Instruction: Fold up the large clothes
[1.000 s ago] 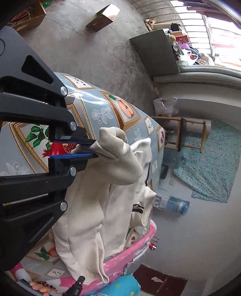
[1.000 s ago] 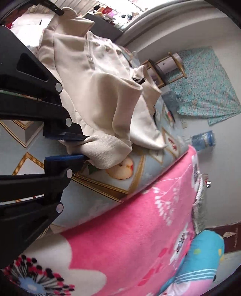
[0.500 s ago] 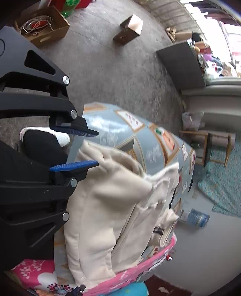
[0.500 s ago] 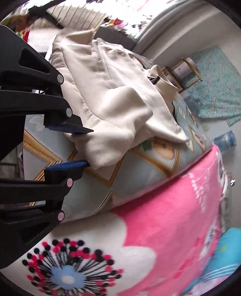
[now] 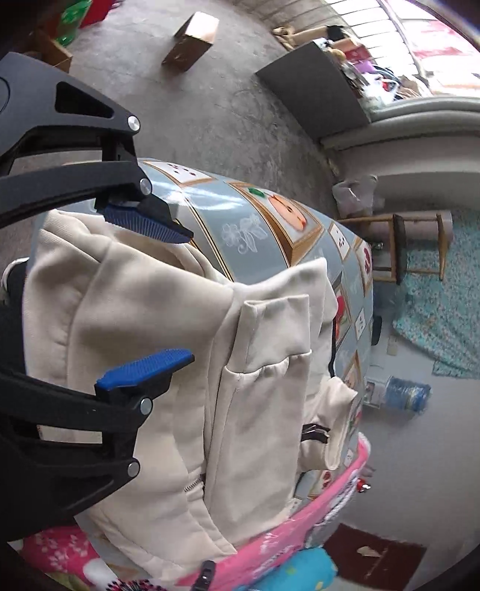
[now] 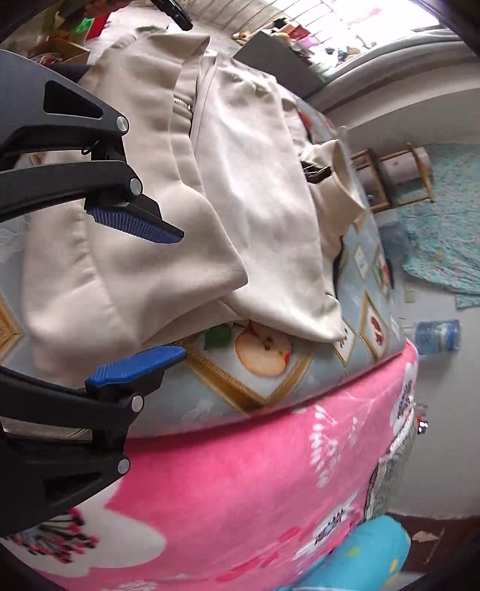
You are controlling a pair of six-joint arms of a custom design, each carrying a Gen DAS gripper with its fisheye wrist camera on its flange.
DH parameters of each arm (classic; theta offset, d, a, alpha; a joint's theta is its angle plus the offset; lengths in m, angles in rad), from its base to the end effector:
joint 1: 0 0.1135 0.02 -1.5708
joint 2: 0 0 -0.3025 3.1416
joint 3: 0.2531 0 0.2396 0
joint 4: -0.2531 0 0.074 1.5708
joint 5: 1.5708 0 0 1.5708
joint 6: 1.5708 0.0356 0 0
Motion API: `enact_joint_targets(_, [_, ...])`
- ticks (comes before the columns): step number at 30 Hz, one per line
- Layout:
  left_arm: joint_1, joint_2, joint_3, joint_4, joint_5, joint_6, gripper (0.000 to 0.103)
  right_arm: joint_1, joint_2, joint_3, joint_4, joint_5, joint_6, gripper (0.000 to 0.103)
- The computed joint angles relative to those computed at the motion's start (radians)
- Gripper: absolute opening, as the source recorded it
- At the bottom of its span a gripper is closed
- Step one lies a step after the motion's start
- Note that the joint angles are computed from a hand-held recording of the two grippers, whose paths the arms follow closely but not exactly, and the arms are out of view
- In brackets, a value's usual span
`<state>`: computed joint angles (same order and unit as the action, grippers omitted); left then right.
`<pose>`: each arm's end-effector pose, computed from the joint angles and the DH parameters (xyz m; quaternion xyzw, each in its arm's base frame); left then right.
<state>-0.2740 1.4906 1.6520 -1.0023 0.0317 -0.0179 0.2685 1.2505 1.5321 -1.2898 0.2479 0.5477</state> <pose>0.2771 -0.0791 0.4299 0.1249 0.9257 -0.0665 0.3509 0.1843 0.0417 0.4309 0.1666 0.9393 0.0003 0.3000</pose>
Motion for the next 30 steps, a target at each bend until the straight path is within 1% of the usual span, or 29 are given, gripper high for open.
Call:
enact_joint_targets(1, [-0.026, 0.012, -0.003, 0.011, -0.033, 0.018, 0.050, -0.007, 0.000, -0.011, 0.015, -0.007, 0.000, 0.055])
enact_joint_targets(2, [-0.047, 0.019, -0.007, 0.020, -0.064, 0.040, 0.040, -0.014, -0.002, -0.023, 0.030, -0.014, -0.007, 0.032])
enact_joint_targets(3, [-0.056, 0.024, -0.007, 0.021, -0.081, 0.061, 0.016, -0.021, -0.002, -0.024, 0.030, -0.024, -0.010, 0.007])
enact_joint_targets(4, [-0.061, 0.023, -0.007, 0.017, -0.090, 0.074, 0.007, -0.016, -0.021, -0.037, 0.041, -0.017, 0.001, 0.007])
enact_joint_targets(5, [-0.055, 0.012, -0.010, 0.022, -0.090, 0.076, 0.006, 0.003, -0.042, -0.040, 0.049, 0.007, 0.019, 0.006])
enact_joint_targets(7, [-0.038, -0.022, -0.008, 0.032, -0.087, 0.072, 0.005, 0.062, -0.069, -0.023, 0.034, 0.090, 0.059, 0.005])
enact_joint_targets(8, [-0.024, -0.032, 0.001, 0.031, -0.079, 0.065, 0.005, 0.072, -0.081, -0.020, 0.032, 0.107, 0.072, 0.005])
enact_joint_targets(10, [0.010, -0.011, 0.033, 0.002, -0.034, 0.048, 0.005, 0.037, -0.093, -0.044, 0.052, 0.086, 0.064, 0.005])
enact_joint_targets(11, [0.022, 0.005, 0.033, 0.002, -0.021, 0.043, 0.006, -0.006, -0.098, -0.082, 0.084, 0.050, 0.050, 0.005])
enact_joint_targets(13, [0.032, 0.041, 0.024, 0.001, -0.019, 0.040, 0.013, -0.110, -0.093, -0.155, 0.138, -0.074, 0.017, 0.006])
enact_joint_targets(14, [0.036, 0.061, 0.034, -0.015, -0.016, 0.039, 0.016, -0.143, -0.088, -0.174, 0.148, -0.110, 0.014, 0.007])
enact_joint_targets(15, [0.041, 0.067, 0.042, -0.022, -0.014, 0.031, 0.023, -0.163, -0.092, -0.175, 0.149, -0.133, 0.019, 0.009])
enact_joint_targets(16, [0.047, 0.061, 0.045, -0.019, -0.015, 0.025, 0.034, -0.174, -0.103, -0.169, 0.147, -0.148, 0.020, 0.012])
enact_joint_targets(17, [0.053, 0.039, 0.037, -0.005, -0.021, 0.023, 0.038, -0.170, -0.118, -0.150, 0.131, -0.132, 0.030, 0.023])
enact_joint_targets(18, [0.054, 0.010, 0.028, 0.014, -0.039, 0.021, 0.046, -0.146, -0.132, -0.125, 0.106, -0.086, 0.049, 0.036])
enact_joint_targets(19, [0.055, -0.013, 0.022, 0.028, -0.046, 0.022, 0.051, -0.119, -0.141, -0.103, 0.084, -0.039, 0.068, 0.040])
enact_joint_targets(20, [0.057, -0.029, 0.028, 0.023, -0.033, 0.023, 0.054, -0.085, -0.148, -0.074, 0.058, 0.001, 0.086, 0.042])
enact_joint_targets(21, [0.059, -0.032, 0.046, 0.003, 0.010, 0.021, 0.059, -0.068, -0.149, -0.050, 0.041, 0.008, 0.095, 0.042])
enact_joint_targets(22, [0.068, -0.030, 0.072, -0.034, 0.099, 0.023, 0.065, -0.046, -0.145, -0.026, 0.027, -0.006, 0.109, 0.042])
enact_joint_targets(23, [0.068, -0.021, 0.096, -0.075, 0.186, 0.027, 0.067, -0.025, -0.139, -0.015, 0.033, -0.047, 0.118, 0.042])
enact_joint_targets(24, [0.050, -0.009, 0.114, -0.112, 0.250, 0.030, 0.070, 0.000, -0.130, -0.012, 0.043, -0.087, 0.124, 0.043])
enact_joint_targets(25, [0.024, -0.002, 0.116, -0.128, 0.281, 0.030, 0.071, 0.052, -0.108, -0.010, 0.057, -0.118, 0.135, 0.044])
enact_joint_targets(26, [-0.014, 0.006, 0.106, -0.132, 0.279, 0.021, 0.071, 0.111, -0.080, -0.010, 0.074, -0.137, 0.141, 0.047])
enact_joint_targets(27, [-0.062, 0.020, 0.097, -0.138, 0.243, 0.005, 0.071, 0.159, -0.051, -0.010, 0.089, -0.153, 0.139, 0.053])
enact_joint_targets(29, [-0.144, 0.049, 0.076, -0.140, 0.163, -0.016, 0.070, 0.263, 0.041, 0.007, 0.095, -0.159, 0.140, 0.054])
enact_joint_targets(30, [-0.171, 0.053, 0.056, -0.130, 0.131, -0.030, 0.066, 0.293, 0.074, 0.013, 0.098, -0.161, 0.140, 0.054])
